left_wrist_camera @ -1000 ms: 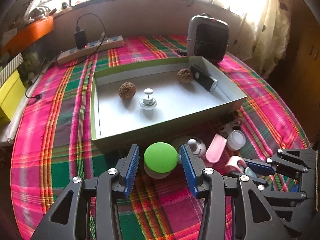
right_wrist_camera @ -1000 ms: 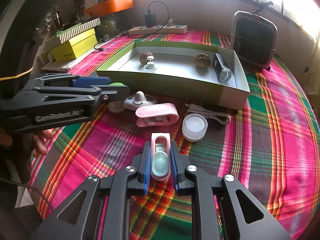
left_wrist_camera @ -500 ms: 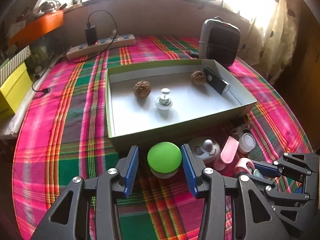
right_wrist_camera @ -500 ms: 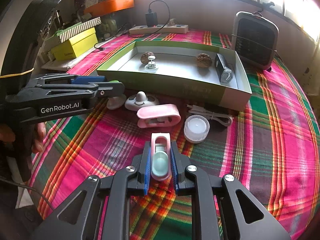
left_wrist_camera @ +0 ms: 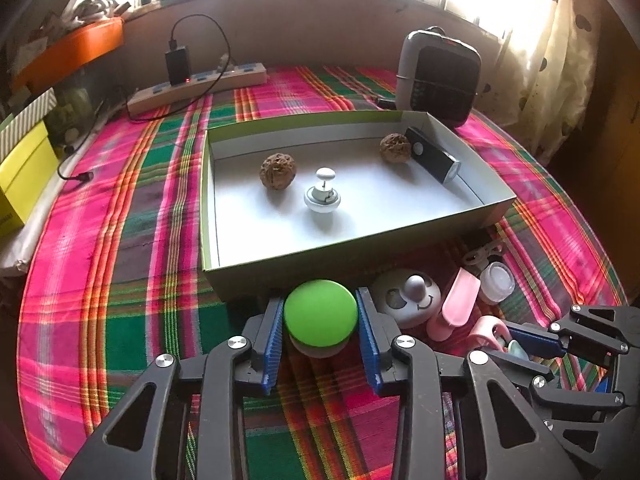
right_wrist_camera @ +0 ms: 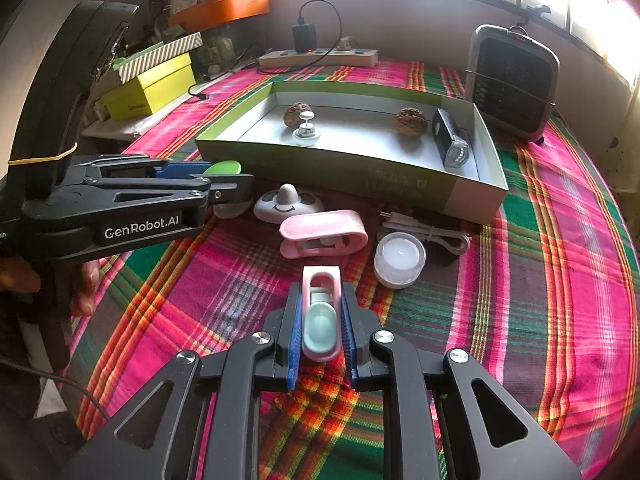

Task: Organize objects
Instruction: 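Close the left tool on the green-capped object while the right tool holds the pink case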

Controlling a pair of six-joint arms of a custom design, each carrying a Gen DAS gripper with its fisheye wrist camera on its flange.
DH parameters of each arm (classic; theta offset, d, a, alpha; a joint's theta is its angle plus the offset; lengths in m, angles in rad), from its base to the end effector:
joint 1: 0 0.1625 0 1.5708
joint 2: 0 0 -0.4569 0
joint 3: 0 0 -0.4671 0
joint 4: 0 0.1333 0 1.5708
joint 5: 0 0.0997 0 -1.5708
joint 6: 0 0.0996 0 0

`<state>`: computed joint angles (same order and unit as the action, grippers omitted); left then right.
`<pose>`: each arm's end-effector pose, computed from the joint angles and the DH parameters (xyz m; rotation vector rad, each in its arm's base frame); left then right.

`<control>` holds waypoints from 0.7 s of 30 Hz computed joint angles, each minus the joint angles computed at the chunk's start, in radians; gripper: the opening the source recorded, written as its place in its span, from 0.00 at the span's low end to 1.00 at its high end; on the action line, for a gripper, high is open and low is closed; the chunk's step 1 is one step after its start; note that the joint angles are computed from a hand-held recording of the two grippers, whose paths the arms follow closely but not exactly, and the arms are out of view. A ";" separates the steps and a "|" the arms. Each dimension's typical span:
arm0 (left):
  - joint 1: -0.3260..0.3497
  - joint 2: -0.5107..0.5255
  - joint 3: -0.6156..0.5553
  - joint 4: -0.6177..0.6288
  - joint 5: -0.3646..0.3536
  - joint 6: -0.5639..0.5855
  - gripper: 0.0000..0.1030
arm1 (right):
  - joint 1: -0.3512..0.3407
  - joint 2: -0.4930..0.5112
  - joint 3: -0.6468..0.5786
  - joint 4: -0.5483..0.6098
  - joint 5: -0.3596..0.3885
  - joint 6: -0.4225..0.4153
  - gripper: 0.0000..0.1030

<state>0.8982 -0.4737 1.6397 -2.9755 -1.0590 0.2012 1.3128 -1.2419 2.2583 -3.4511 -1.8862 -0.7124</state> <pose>-0.2986 -0.6672 -0.1192 1.0500 2.4456 -0.4727 -0.0363 -0.5388 0.2121 0.3628 -2.3368 0.7868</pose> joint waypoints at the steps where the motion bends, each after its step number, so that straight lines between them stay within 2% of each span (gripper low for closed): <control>1: 0.000 0.000 0.000 0.000 0.000 0.000 0.31 | 0.000 0.000 0.000 0.001 0.000 0.001 0.18; 21: -0.004 0.000 0.003 -0.012 0.003 0.001 0.30 | 0.000 0.003 -0.003 0.001 -0.001 -0.001 0.18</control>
